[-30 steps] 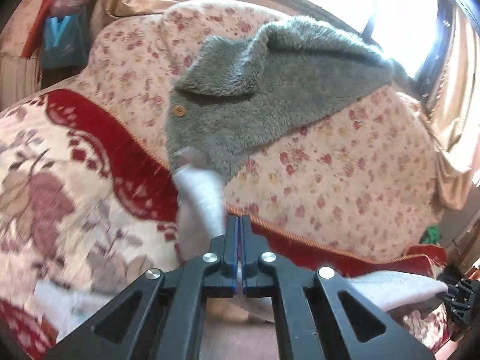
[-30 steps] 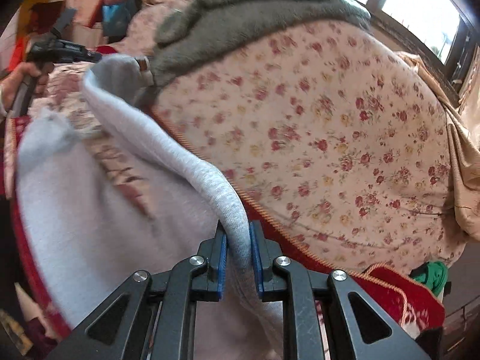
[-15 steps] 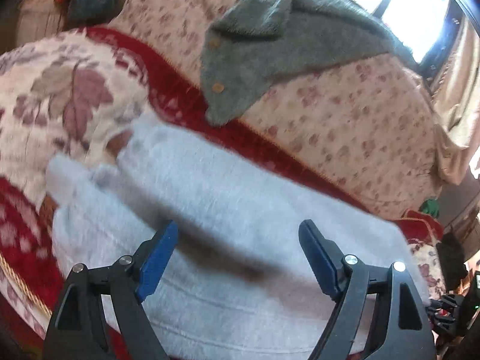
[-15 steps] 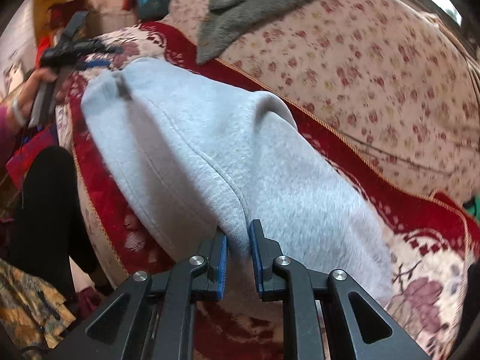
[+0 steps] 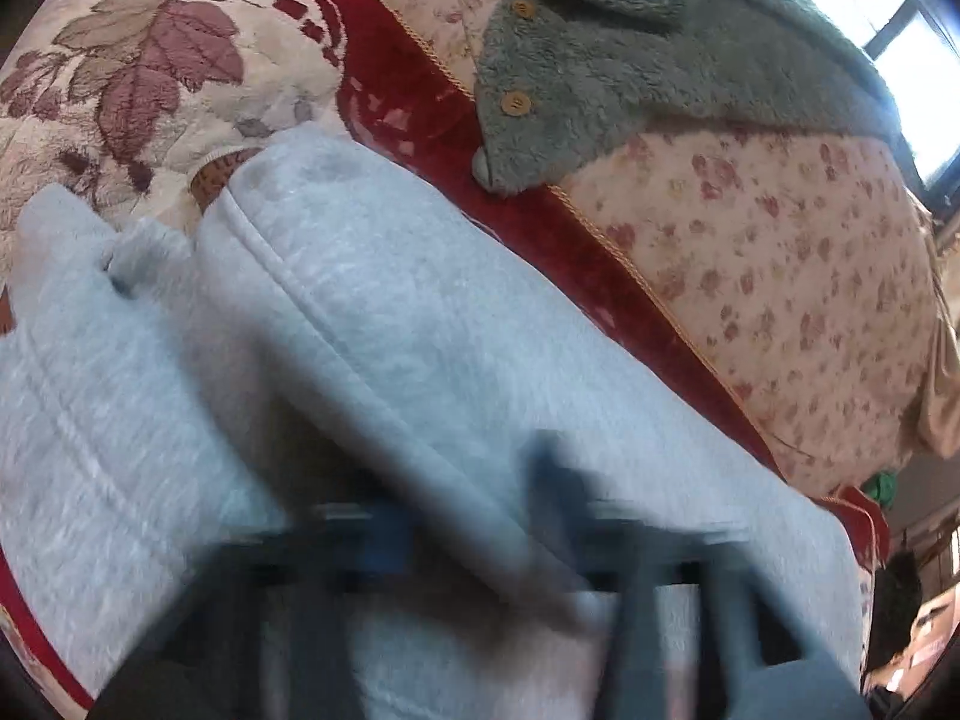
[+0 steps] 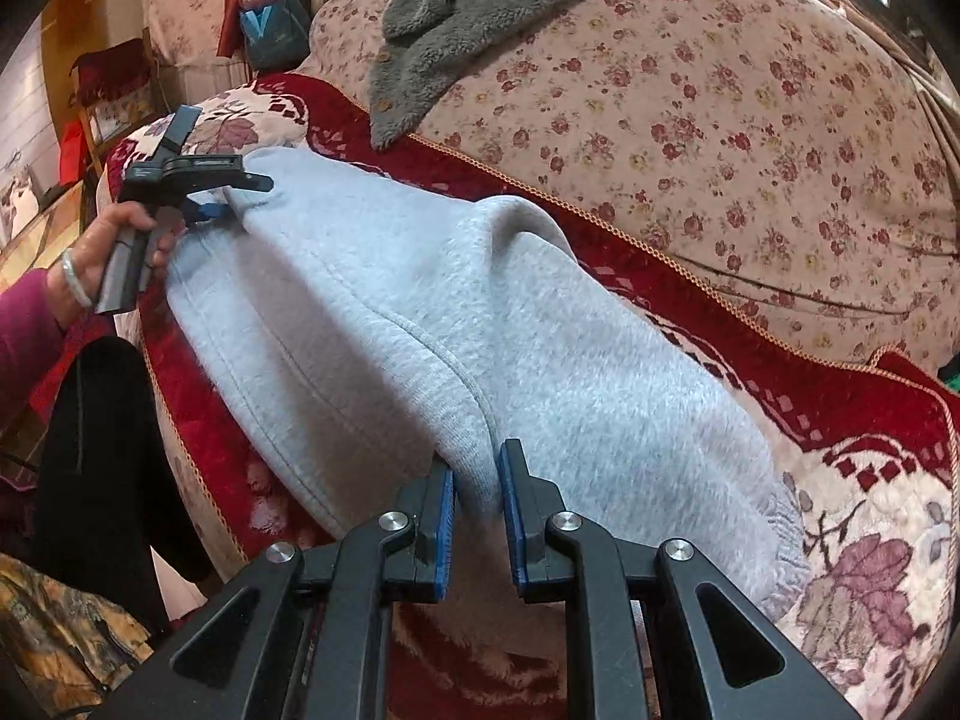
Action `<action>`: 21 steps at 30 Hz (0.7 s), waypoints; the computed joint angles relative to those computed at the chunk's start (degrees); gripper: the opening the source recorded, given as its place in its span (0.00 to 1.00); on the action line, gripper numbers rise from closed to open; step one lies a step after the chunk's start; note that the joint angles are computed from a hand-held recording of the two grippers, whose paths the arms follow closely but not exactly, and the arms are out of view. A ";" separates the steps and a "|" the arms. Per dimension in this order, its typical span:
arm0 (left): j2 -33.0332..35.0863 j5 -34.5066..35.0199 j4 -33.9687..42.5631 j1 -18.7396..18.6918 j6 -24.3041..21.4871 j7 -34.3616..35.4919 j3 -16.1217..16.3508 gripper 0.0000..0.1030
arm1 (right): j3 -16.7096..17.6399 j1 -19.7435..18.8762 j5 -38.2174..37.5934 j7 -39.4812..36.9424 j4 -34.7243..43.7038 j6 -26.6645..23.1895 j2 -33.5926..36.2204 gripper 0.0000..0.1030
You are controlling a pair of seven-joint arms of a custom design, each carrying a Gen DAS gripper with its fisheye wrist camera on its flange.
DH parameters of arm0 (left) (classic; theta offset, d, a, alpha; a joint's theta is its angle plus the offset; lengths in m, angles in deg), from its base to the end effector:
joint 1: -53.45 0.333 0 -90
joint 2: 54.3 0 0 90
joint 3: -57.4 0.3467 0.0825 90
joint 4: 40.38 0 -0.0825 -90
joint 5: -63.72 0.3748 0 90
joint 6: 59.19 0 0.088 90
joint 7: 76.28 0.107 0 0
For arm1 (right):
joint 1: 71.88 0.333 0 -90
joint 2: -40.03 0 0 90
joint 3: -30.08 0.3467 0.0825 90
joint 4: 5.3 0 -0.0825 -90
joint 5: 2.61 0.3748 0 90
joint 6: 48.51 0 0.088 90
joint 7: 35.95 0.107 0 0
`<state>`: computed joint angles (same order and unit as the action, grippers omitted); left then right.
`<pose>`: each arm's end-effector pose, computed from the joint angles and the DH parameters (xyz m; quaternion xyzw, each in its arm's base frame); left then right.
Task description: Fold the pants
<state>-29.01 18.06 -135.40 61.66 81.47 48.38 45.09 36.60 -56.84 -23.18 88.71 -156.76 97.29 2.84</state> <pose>0.7063 -0.0274 0.4294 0.6252 -0.6865 0.3702 0.0286 0.3343 0.1426 0.5324 -0.6754 0.6684 -0.2400 0.1986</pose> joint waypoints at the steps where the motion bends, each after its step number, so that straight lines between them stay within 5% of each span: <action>1: 0.52 -0.89 0.97 0.52 -1.05 0.00 -0.35 0.16 | -0.07 0.06 0.02 -0.16 -0.04 -0.01 -0.05 0.14; 7: -5.64 -9.66 -1.46 3.68 -1.46 10.19 -2.00 0.12 | -0.18 0.16 0.17 -0.72 -0.15 -0.39 -1.31 0.14; 14: -15.36 -20.33 -11.86 5.39 -3.58 23.34 3.06 0.12 | 0.17 3.73 3.52 -1.19 -1.99 -1.95 -3.50 0.15; 21: -11.49 -14.09 -15.40 4.04 -1.93 17.86 6.75 0.12 | 2.06 6.58 4.85 -1.10 -3.39 -1.16 1.29 0.16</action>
<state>-40.50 3.97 -150.80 65.70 79.54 66.24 51.84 38.65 -50.27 -18.32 87.60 -160.16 96.13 4.12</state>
